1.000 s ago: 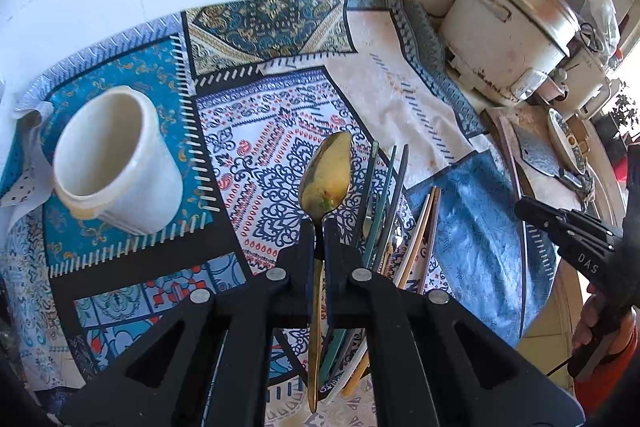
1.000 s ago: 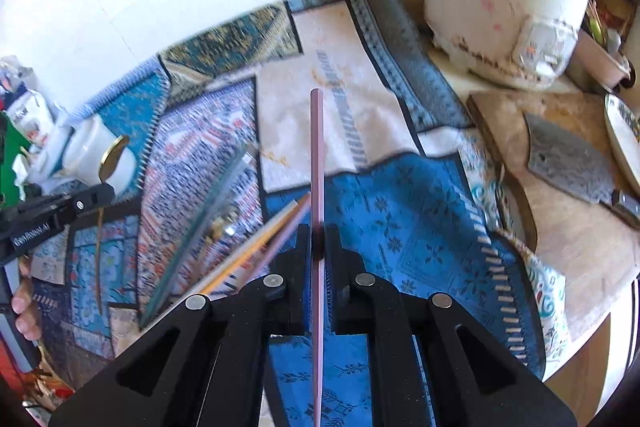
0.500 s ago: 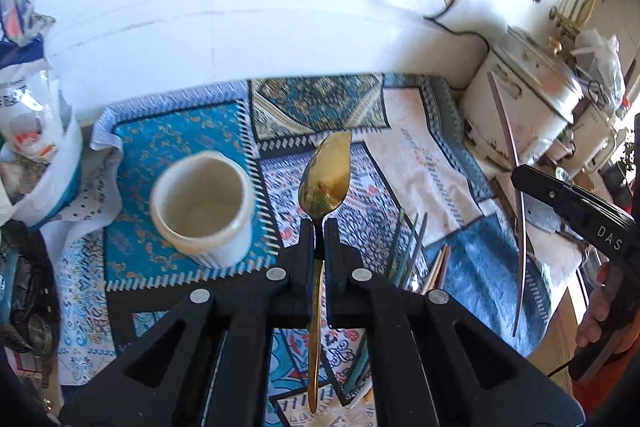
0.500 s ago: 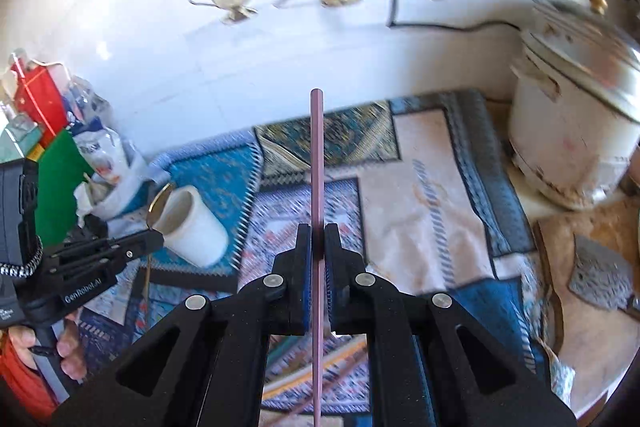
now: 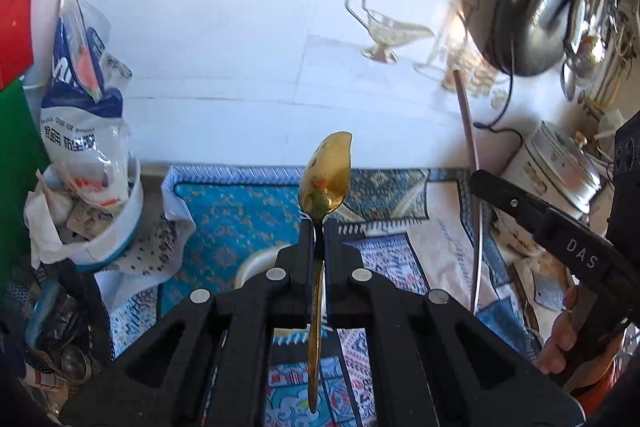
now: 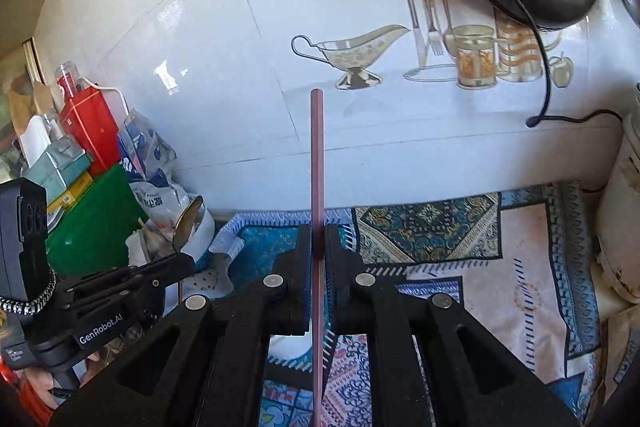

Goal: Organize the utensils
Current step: 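Lower the spoon and chopstick into the white cup and open both tools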

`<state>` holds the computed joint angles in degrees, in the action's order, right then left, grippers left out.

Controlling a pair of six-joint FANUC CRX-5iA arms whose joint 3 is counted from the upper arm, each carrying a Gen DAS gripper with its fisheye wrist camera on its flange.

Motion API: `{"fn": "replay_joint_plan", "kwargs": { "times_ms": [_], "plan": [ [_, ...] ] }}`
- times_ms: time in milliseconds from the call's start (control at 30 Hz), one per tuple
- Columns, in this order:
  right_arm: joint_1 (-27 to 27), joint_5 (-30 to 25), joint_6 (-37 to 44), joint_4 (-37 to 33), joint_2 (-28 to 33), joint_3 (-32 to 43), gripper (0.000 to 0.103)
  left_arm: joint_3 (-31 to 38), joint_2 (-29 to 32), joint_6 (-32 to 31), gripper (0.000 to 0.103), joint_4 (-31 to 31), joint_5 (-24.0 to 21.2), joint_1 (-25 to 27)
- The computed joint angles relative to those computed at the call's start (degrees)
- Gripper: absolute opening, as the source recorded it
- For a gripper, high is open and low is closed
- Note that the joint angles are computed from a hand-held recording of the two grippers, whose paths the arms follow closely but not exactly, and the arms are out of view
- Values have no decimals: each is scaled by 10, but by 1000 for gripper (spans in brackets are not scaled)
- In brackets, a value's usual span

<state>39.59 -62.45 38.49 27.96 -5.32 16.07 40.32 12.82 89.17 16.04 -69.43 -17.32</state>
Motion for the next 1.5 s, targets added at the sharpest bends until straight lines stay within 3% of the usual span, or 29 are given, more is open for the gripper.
{"fn": "replay_joint_plan", "kwargs": {
  "times_ms": [300, 533, 733, 867, 1067, 1500],
  "plan": [
    [-36, 100, 0, -8, 52, 19, 6, 5, 24, 50, 2, -9, 63, 14],
    [-43, 193, -58, 43, 71, -26, 6, -34, 23, 73, 2, -16, 124, 21],
    [-39, 223, -69, 55, 81, -52, 6, -88, 11, 71, 2, -11, 183, 24],
    [-38, 205, -28, 13, 83, -49, 6, -101, 9, 68, 2, -14, 181, 22],
    [-29, 142, 50, -49, 77, -28, 6, -111, 4, 53, 2, -17, 142, 21],
    [-23, -11, 147, -137, 79, 52, 6, -49, 16, 61, 3, -54, 6, 11]
  ]
}}
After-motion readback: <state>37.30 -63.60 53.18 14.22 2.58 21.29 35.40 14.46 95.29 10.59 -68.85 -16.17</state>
